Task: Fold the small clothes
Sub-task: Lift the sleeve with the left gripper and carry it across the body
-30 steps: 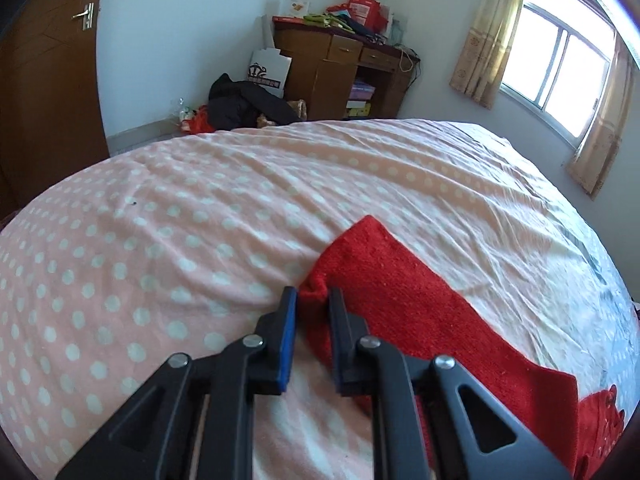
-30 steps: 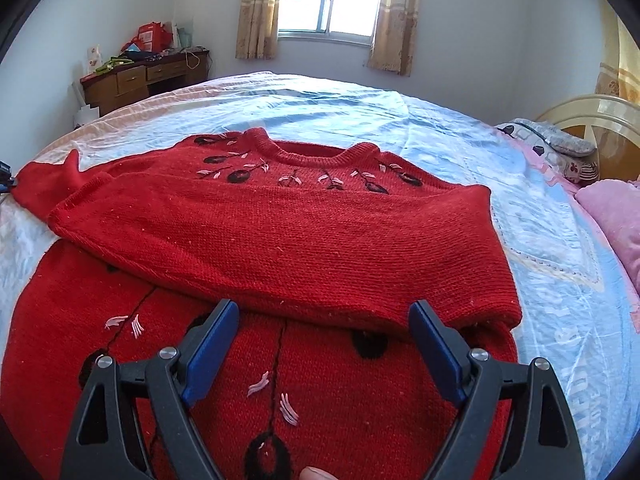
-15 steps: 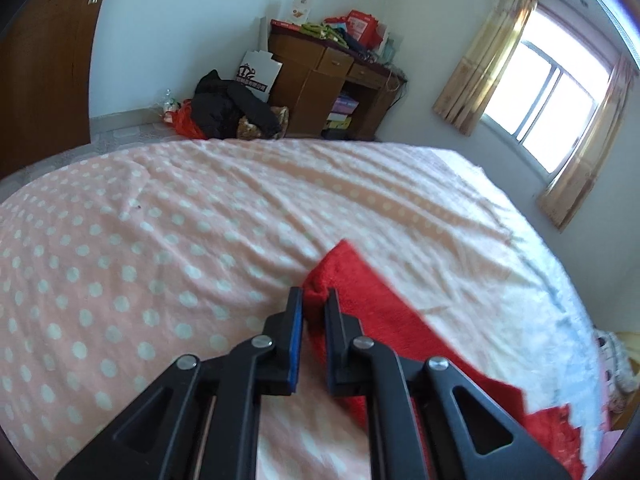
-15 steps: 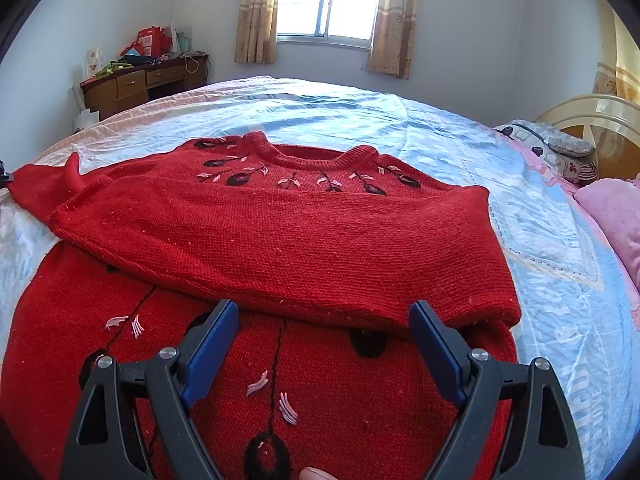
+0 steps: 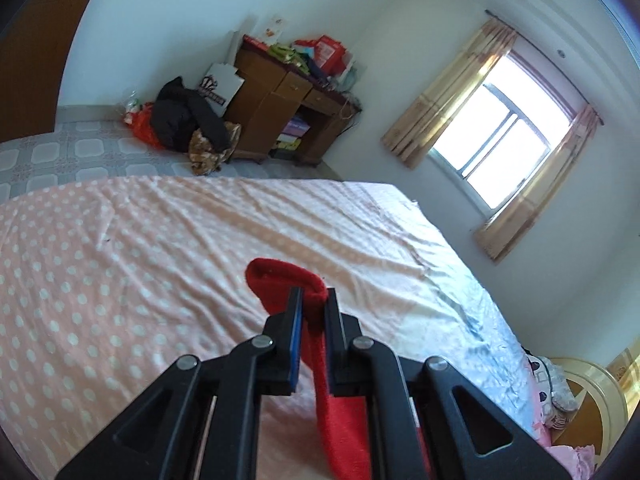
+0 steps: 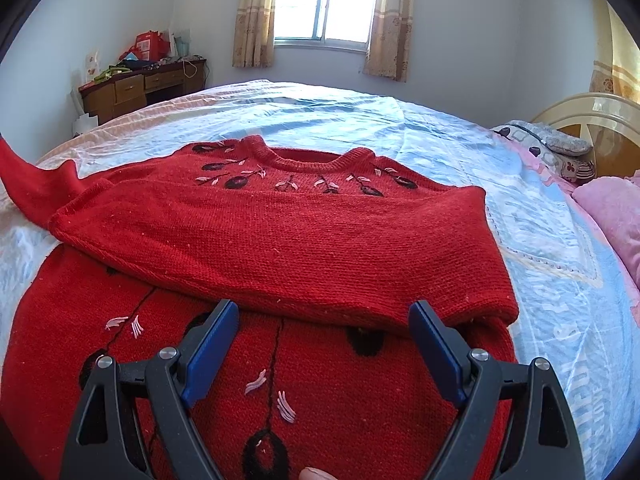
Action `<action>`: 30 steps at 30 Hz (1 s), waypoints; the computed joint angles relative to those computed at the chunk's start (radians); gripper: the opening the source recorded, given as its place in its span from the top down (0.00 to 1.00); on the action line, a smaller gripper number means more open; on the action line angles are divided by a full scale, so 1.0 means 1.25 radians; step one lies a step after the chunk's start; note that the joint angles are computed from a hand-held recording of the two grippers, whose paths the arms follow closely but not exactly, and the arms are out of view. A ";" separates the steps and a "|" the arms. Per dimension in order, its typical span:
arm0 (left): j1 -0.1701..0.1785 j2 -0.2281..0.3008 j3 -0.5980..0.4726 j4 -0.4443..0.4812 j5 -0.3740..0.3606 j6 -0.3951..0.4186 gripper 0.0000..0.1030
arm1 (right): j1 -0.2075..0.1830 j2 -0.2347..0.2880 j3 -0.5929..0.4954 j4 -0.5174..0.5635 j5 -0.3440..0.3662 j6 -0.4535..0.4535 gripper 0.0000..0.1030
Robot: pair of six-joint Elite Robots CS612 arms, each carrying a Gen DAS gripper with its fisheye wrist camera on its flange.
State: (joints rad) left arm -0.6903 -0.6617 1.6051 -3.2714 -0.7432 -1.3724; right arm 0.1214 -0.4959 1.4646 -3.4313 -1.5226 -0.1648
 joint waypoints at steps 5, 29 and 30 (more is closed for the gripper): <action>-0.009 0.000 -0.013 -0.037 0.010 0.033 0.91 | -0.005 0.000 0.000 -0.001 0.018 0.012 0.15; -0.033 0.052 -0.216 -0.128 -0.072 0.261 0.91 | -0.053 0.006 0.007 -0.033 0.226 0.119 0.12; -0.035 0.057 -0.228 -0.131 -0.077 0.271 0.91 | -0.054 0.006 0.007 -0.034 0.229 0.122 0.12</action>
